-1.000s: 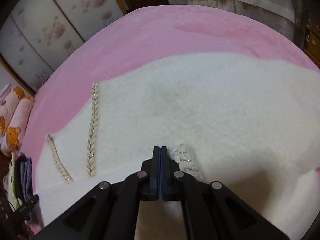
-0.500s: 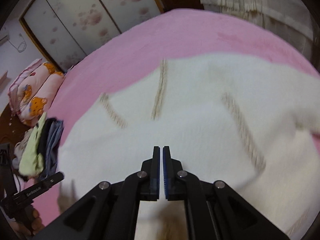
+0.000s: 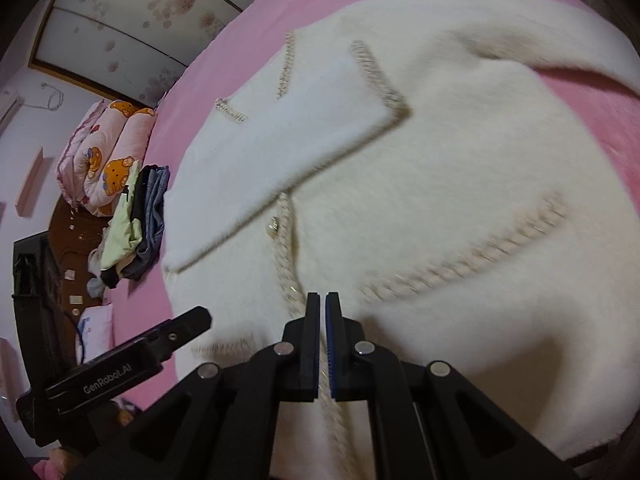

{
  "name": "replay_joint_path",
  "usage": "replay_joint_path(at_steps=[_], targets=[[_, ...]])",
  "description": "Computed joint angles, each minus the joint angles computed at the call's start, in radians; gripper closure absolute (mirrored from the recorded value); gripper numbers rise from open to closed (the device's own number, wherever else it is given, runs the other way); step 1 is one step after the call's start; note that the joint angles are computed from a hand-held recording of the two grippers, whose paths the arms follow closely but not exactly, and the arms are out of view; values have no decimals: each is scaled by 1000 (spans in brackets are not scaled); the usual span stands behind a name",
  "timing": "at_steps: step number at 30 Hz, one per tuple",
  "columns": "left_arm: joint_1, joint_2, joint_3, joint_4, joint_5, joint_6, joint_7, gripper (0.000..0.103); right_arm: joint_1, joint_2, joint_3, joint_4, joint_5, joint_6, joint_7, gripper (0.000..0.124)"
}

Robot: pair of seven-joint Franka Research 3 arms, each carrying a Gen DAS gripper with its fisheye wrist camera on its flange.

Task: Fold large clothes
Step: 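Grasp the other sleeve cuff with the right gripper and lift it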

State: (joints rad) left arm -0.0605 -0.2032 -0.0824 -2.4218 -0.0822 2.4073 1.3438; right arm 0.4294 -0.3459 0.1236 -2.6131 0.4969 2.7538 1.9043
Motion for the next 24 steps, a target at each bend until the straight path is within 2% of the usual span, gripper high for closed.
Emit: replay_joint_path(at_steps=[2, 4, 9, 12, 15, 18, 21, 24], targets=[[-30, 1, -38, 17, 0, -24, -51, 28, 14, -59, -67, -24, 62, -77, -68, 108], [-65, 2, -67, 42, 5, -60, -84, 27, -11, -117, -105, -44, 83, -151, -111, 87], [-146, 82, -121, 148, 10, -99, -142, 26, -133, -264, -154, -110, 75, -272, -151, 85], [-176, 136, -144, 221, 37, -133, -170, 26, -247, -336, -167, -141, 22, -338, -126, 84], [-200, 186, -161, 287, 68, -148, -192, 26, -341, -392, -200, -175, 7, -364, -109, 75], [-226, 240, -179, 350, 78, -161, -209, 26, -431, -410, -249, -192, 5, -362, -116, 73], [-245, 286, -193, 407, 73, -184, -214, 26, -515, -375, -282, -169, -12, -359, -133, 73], [-263, 332, -202, 459, 86, -207, -233, 26, -590, -325, -300, -133, -32, -318, -144, 73]])
